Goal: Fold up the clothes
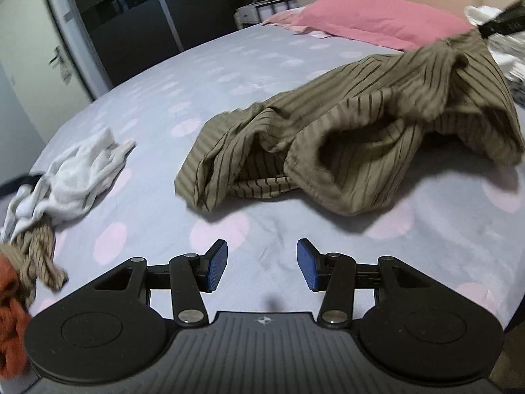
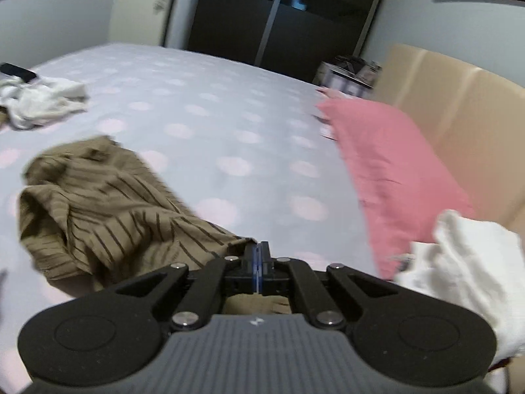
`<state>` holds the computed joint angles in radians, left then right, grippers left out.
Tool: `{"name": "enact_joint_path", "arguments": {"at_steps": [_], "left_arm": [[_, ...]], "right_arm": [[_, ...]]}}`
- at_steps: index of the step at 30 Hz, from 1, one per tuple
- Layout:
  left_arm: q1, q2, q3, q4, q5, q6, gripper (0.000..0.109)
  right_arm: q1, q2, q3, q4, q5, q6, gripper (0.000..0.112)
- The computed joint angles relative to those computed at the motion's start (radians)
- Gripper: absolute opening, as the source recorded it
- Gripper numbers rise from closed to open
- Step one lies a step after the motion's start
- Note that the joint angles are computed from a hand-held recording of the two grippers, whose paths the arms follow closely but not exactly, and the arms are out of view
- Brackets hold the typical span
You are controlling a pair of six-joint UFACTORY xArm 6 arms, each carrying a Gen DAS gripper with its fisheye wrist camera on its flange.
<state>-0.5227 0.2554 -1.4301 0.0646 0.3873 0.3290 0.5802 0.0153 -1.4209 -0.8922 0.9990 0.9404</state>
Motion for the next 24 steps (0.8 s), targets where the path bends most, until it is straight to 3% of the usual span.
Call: {"name": "enact_joint_path", "arguments": {"at_steps": [8, 11, 14, 16, 18, 21, 24], "left_arm": [[-0.044, 0.096, -0.11, -0.111, -0.015, 0.297, 0.045], [-0.056, 0.157, -0.165, -0.133, -0.011, 0.361, 0.045], [-0.06, 0.213, -0.199, -0.01, -0.058, 0.283, 0.045], [-0.055, 0.258, -0.237, 0.109, -0.088, 0.179, 0.045], [-0.05, 0.301, -0.287, 0.188, -0.091, 0.099, 0.045], [-0.049, 0.357, -0.37, 0.185, -0.052, 0.068, 0.044], [-0.047, 0.396, -0.426, 0.223, -0.045, 0.023, 0.036]], "right_arm": [[-0.148, -0.04, 0.067, 0.138, 0.037, -0.038, 0.001], [-0.18, -0.023, 0.084, 0.222, 0.007, -0.052, 0.005], [-0.174, -0.02, 0.094, 0.235, -0.01, -0.066, 0.013], [-0.153, -0.029, 0.097, 0.182, 0.006, -0.045, 0.041], [-0.14, -0.055, 0.115, 0.146, -0.008, -0.029, 0.042], [-0.144, -0.096, 0.149, 0.14, -0.071, -0.027, 0.042], [-0.133, -0.116, 0.168, 0.143, -0.112, -0.086, 0.042]]}}
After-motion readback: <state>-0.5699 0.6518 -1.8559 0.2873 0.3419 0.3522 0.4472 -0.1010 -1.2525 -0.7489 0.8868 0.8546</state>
